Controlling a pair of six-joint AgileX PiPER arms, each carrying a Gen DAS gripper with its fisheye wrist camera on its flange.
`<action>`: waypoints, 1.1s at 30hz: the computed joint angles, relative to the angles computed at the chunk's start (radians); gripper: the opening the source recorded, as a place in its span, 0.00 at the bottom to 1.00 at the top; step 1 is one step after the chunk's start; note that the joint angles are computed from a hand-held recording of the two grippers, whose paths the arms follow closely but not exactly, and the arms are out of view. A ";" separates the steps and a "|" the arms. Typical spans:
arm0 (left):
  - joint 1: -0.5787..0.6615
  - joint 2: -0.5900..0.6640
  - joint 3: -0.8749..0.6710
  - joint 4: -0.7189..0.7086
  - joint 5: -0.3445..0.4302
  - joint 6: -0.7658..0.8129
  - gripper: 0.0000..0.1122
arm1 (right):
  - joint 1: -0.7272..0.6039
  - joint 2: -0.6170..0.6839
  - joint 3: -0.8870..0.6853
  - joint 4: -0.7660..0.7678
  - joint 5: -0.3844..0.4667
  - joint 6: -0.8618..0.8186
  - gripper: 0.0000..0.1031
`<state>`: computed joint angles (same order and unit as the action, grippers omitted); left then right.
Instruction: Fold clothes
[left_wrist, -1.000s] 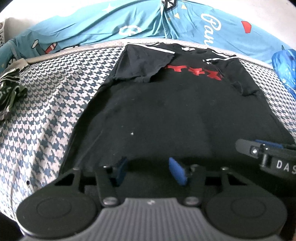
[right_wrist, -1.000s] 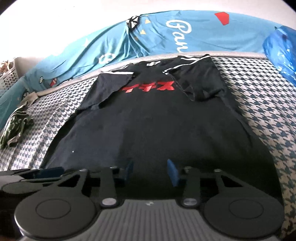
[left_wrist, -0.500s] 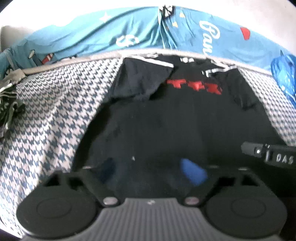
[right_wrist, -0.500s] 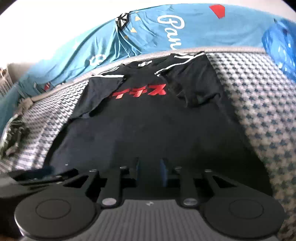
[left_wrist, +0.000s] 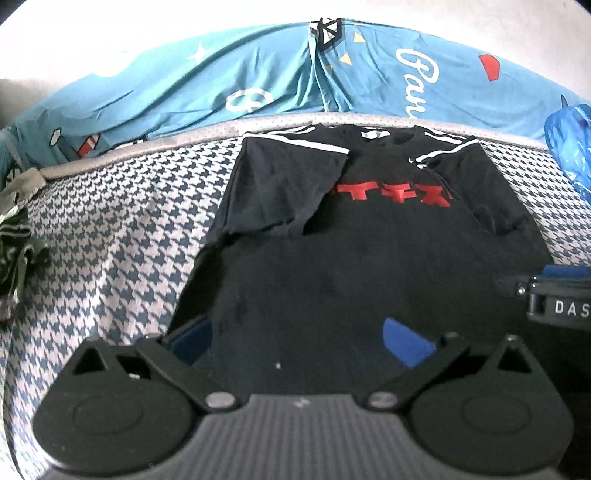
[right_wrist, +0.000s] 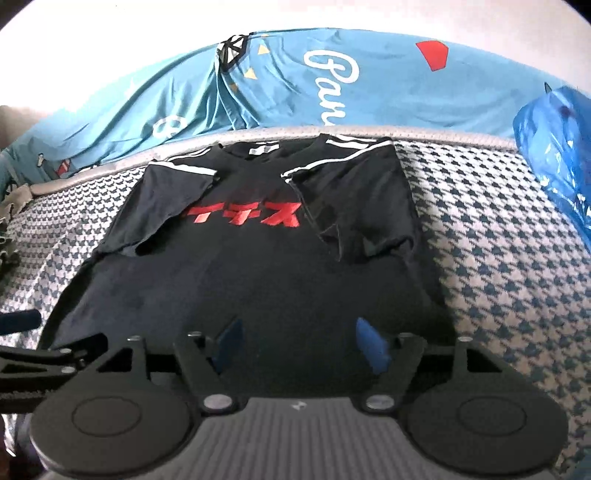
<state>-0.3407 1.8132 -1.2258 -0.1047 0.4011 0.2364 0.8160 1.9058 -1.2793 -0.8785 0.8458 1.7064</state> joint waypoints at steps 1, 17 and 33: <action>-0.001 0.006 -0.009 0.008 0.002 -0.005 0.92 | -0.005 0.003 -0.005 -0.002 0.000 -0.011 0.68; 0.002 0.099 -0.159 0.097 0.033 -0.015 0.92 | -0.080 0.031 -0.063 0.016 0.008 -0.149 0.68; 0.023 0.216 -0.362 0.085 0.133 0.008 0.92 | -0.175 0.034 -0.062 0.016 -0.047 -0.172 0.68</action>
